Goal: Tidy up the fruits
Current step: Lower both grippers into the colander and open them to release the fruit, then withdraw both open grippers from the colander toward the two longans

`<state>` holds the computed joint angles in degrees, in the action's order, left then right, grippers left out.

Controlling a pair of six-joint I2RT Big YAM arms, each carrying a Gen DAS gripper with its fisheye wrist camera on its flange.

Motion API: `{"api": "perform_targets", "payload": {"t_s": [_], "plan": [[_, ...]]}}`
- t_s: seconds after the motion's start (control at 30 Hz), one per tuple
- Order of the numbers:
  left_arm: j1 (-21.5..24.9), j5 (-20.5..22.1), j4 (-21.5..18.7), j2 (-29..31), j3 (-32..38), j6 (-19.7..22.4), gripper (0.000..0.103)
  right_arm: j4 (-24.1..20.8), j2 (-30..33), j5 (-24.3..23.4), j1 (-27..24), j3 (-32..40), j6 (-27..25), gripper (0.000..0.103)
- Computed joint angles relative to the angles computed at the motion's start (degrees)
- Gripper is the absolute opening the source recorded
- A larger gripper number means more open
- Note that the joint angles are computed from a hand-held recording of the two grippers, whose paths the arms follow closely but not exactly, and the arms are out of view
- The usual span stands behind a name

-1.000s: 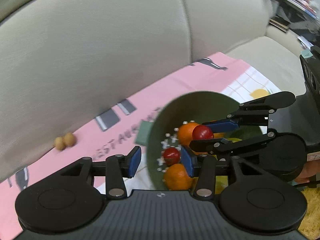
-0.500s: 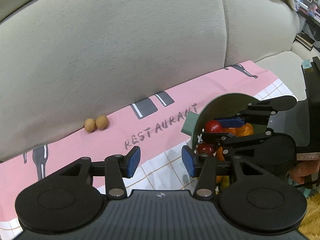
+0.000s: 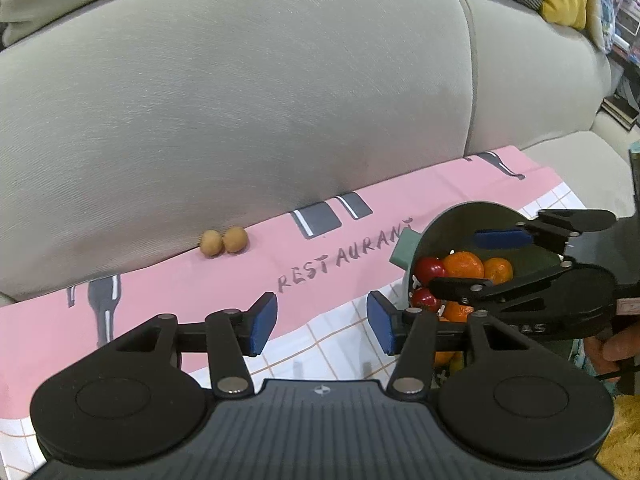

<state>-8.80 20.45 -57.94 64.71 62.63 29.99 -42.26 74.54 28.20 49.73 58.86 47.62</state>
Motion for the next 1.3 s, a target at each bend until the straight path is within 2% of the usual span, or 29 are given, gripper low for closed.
{"api": "perform_targets", "payload": {"t_s": [0.43, 0.67, 0.8, 0.9, 1.17, 1.3], "plan": [[6.5, 4.9, -0.5, -3.2, 0.0, -0.3, 0.065, -5.3, -1.6, 1.1, 4.3, 4.3, 12.3, 0.086], [9.4, 3.3, -0.1, -4.4, 0.5, -2.3, 0.065, -7.0, 1.0, 2.2, 6.4, 9.3, 10.0, 0.089], [12.1, 3.8, -0.3, -3.9, 2.0, -2.8, 0.065, -7.2, 3.0, 2.2, 7.2, 12.5, 7.6, 0.092], [13.6, 3.3, 0.5, -3.7, 2.7, -2.0, 0.065, -8.1, 5.1, 2.7, 7.6, 15.3, 6.1, 0.093], [16.3, -1.5, 4.8, -2.8, 3.3, 1.6, 0.066, -12.9, 12.1, 6.5, 7.9, 23.9, 4.4, 0.096], [17.5, -1.7, 5.7, -1.0, 4.2, 2.0, 0.066, -12.2, 14.0, 6.7, 7.3, 25.5, 4.6, 0.096]]}}
